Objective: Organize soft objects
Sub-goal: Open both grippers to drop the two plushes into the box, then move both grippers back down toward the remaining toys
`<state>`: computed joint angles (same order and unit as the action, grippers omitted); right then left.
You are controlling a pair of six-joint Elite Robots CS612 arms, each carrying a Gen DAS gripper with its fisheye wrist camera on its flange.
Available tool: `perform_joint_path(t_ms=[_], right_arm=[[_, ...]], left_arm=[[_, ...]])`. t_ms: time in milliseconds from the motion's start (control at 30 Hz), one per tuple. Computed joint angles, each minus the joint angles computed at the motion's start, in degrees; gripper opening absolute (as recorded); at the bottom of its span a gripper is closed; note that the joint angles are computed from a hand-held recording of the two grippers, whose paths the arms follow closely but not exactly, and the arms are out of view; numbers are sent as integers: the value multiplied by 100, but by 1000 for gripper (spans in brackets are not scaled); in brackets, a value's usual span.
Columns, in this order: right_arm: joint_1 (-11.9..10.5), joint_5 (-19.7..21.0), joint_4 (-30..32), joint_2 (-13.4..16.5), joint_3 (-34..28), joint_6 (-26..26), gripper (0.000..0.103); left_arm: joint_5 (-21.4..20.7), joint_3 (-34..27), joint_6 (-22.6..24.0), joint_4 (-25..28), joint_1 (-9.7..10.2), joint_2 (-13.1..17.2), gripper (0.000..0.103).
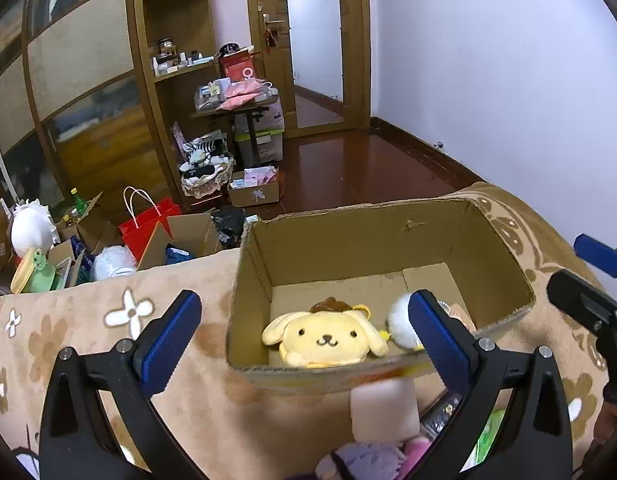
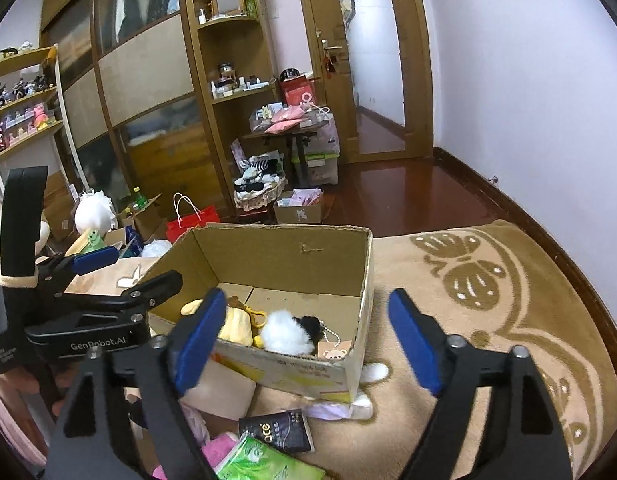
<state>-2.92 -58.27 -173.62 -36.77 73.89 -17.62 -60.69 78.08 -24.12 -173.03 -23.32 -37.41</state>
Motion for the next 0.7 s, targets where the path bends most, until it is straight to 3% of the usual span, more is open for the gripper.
perform_joint_path(t_ms=[167, 267, 467, 700], right_arm=[[-34, -75, -343, -147, 273, 126, 103], [-67, -72, -454, -229, 416, 274, 103], [-123, -101, -545, -385, 674, 358, 103], [-192, -159, -678, -559, 987, 453, 103]], left_arm=[[-90, 270, -150, 17, -16, -199, 102], [-162, 498, -221, -209, -41, -308, 102], [147, 812, -24, -125, -174, -510, 102], [128, 1054, -49, -91, -261, -672, 102]])
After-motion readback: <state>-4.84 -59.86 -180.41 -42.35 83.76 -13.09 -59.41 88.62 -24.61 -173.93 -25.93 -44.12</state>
